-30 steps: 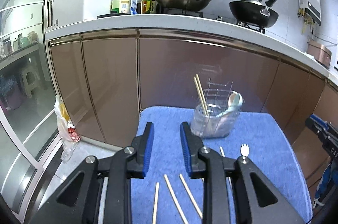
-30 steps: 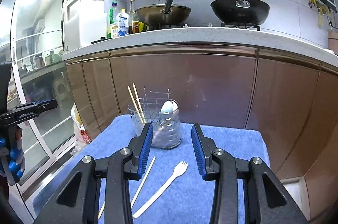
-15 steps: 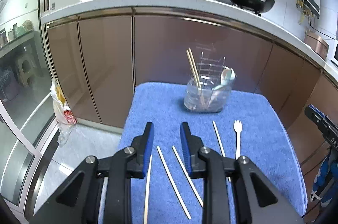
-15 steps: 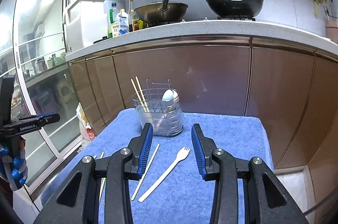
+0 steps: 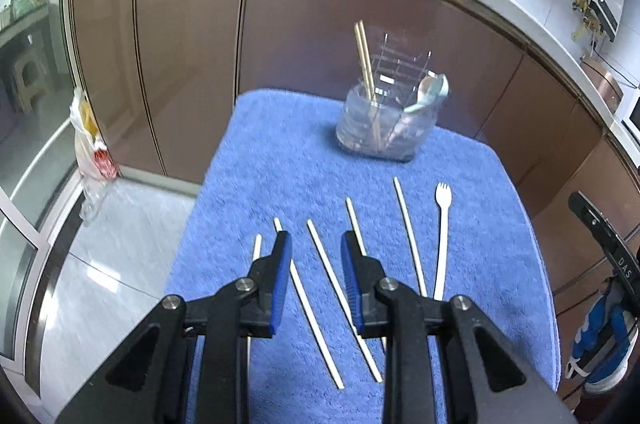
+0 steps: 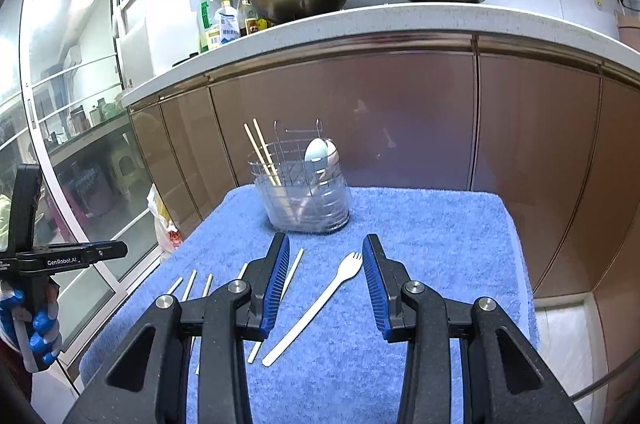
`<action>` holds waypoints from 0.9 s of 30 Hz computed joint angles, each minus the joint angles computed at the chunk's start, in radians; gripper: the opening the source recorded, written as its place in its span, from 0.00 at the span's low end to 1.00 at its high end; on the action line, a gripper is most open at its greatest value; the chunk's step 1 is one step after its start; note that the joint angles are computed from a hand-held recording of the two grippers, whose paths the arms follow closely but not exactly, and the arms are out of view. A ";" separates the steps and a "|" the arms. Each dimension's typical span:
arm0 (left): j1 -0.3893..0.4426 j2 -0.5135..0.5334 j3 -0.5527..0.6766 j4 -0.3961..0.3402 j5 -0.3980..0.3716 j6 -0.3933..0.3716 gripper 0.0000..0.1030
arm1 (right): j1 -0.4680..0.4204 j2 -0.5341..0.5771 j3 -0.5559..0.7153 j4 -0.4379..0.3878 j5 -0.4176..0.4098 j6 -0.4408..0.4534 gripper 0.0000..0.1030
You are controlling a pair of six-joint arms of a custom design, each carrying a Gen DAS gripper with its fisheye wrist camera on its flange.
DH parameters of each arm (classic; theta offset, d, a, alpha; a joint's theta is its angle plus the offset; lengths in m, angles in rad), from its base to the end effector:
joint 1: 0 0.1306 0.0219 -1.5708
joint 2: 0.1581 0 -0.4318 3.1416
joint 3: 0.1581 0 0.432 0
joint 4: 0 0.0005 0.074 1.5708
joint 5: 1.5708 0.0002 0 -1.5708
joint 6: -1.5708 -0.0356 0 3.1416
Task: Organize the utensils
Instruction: 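Open both tools and withdraw them from the holder, then reach the left tool to a chopstick while the right tool reaches the white spork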
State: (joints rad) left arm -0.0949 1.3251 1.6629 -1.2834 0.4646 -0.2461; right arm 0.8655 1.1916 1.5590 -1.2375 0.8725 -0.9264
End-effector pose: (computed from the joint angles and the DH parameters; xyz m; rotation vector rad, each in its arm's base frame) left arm 0.4499 -0.0593 0.6180 0.5978 2.3728 -0.5160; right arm 0.2757 0.2810 0.6329 0.4125 2.0433 -0.0122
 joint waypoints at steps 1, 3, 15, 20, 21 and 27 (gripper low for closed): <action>-0.003 0.007 0.002 -0.015 -0.002 -0.002 0.24 | -0.002 0.000 -0.004 0.002 -0.007 -0.001 0.37; -0.006 0.019 0.001 -0.038 -0.002 -0.005 0.24 | -0.007 -0.001 -0.010 0.005 -0.019 -0.002 0.37; -0.029 0.087 -0.006 -0.112 -0.041 0.009 0.24 | -0.062 0.003 -0.050 0.039 -0.121 0.012 0.37; -0.040 0.126 0.007 -0.136 -0.070 0.026 0.24 | -0.094 0.004 -0.075 0.063 -0.181 0.013 0.37; -0.042 0.132 0.011 -0.138 -0.077 0.030 0.24 | -0.101 0.004 -0.079 0.065 -0.190 0.015 0.37; -0.057 0.184 0.042 -0.163 -0.118 0.050 0.24 | -0.146 0.017 -0.091 0.065 -0.282 0.014 0.37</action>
State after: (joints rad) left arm -0.1520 1.5089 1.7050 -1.4462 0.3469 -0.1961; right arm 0.7196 1.2081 1.4677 -1.1730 0.5900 -0.9123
